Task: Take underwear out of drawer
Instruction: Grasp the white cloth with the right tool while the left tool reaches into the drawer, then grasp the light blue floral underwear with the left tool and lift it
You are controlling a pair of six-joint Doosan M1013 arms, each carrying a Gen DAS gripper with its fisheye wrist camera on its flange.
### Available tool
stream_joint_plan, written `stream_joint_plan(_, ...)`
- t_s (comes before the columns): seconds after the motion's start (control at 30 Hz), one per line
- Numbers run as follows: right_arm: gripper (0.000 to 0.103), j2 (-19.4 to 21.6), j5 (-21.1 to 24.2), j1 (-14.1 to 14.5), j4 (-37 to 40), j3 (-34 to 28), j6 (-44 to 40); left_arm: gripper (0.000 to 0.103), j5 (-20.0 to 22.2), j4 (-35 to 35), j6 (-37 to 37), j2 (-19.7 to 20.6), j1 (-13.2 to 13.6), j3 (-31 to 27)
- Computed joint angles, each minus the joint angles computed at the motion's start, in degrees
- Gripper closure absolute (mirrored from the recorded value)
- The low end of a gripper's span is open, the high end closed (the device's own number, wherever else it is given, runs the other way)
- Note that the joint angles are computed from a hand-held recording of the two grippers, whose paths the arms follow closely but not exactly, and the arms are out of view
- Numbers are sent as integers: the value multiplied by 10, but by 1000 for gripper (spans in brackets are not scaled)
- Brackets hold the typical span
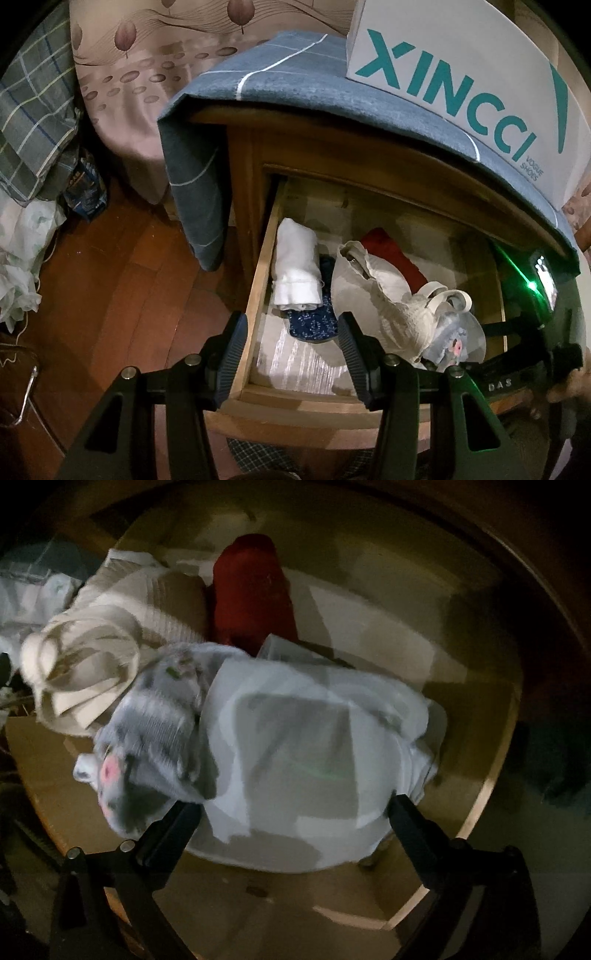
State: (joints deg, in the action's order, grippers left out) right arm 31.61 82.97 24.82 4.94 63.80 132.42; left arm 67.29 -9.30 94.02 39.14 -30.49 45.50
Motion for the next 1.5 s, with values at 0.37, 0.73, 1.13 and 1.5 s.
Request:
stream_joint_plan(0.37, 8, -6, -41, -23, 56, 34, -15, 51, 6, 7, 0, 3, -2, -3)
stream_joint_plan(0.73, 78, -45, -85, 8, 15, 70, 56, 51, 15, 19, 8, 5, -6, -6)
stream_joint_plan(1.13, 87, -98, -139, 61, -136, 107, 233, 51, 131, -18, 79, 40, -10, -63)
stream_joint_plan(1.5, 88, -126, -202, 44, -114, 145, 275, 51, 337, -69, 59, 131, -28, -202)
